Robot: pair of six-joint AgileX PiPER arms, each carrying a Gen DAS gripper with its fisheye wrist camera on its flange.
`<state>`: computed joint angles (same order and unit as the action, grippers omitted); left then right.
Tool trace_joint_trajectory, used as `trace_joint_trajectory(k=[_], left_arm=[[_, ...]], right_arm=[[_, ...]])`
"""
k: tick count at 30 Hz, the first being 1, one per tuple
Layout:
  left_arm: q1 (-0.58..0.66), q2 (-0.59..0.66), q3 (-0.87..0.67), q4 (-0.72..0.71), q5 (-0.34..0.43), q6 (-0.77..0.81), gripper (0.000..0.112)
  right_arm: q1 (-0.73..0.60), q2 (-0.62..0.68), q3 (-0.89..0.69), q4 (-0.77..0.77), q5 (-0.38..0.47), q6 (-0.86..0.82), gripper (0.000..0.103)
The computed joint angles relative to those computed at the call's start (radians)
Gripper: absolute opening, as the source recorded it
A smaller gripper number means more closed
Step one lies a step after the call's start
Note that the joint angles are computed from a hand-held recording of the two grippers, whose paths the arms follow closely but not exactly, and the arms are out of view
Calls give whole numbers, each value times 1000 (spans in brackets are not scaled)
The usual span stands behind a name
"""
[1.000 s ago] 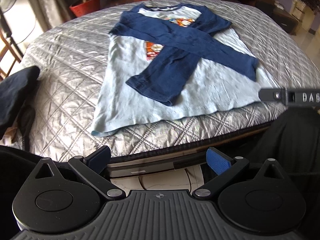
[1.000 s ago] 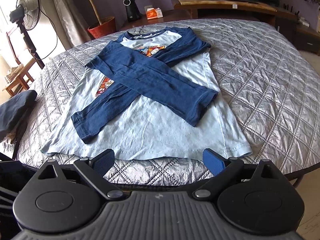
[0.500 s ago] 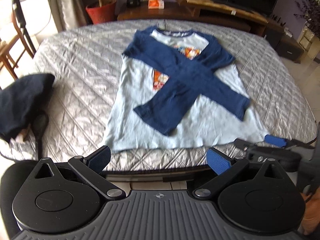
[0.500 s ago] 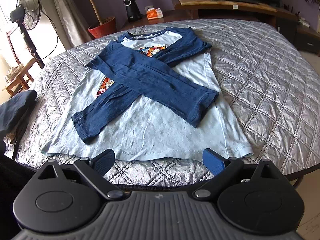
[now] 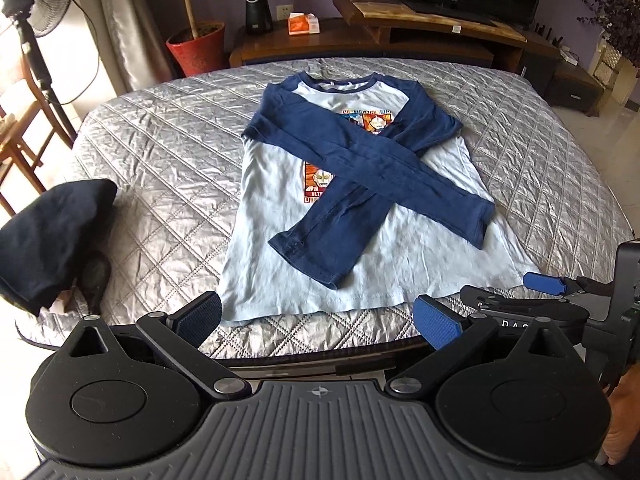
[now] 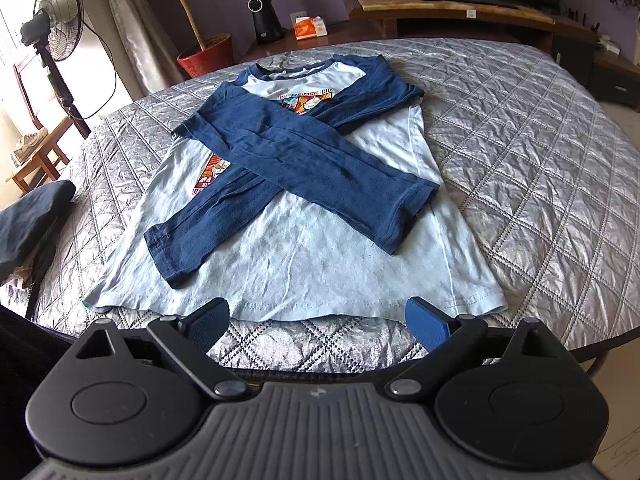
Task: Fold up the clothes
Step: 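Move both open tools down to the light-blue shirt hem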
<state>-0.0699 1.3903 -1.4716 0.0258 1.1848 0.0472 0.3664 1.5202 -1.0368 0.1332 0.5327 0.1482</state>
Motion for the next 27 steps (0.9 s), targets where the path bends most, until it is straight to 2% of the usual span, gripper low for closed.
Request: trace_joint_trajectory(k=[10,15,20,22,24,27], left_arm=[[11,19,18,0,-18,19,102],[65,54,33,-16,-64,65,102],[158,118,33,-63,-109,111,102],[176,146,39,-47,-135,115,102],[188,173,50,-22,-163,115,101],[216,223,56,-8,-191,98,101]], right_arm=[[-5,0,-2,8,7,-9,94],[5,-16,10,-17,-8,16,93],[-46,-38,26,115,-33,-77,76],[-84,-55,30,170,-51,-112,74],[-100,-76,32,86,-107,-85,74],[-158,-76,7,52,-132,-137,84]])
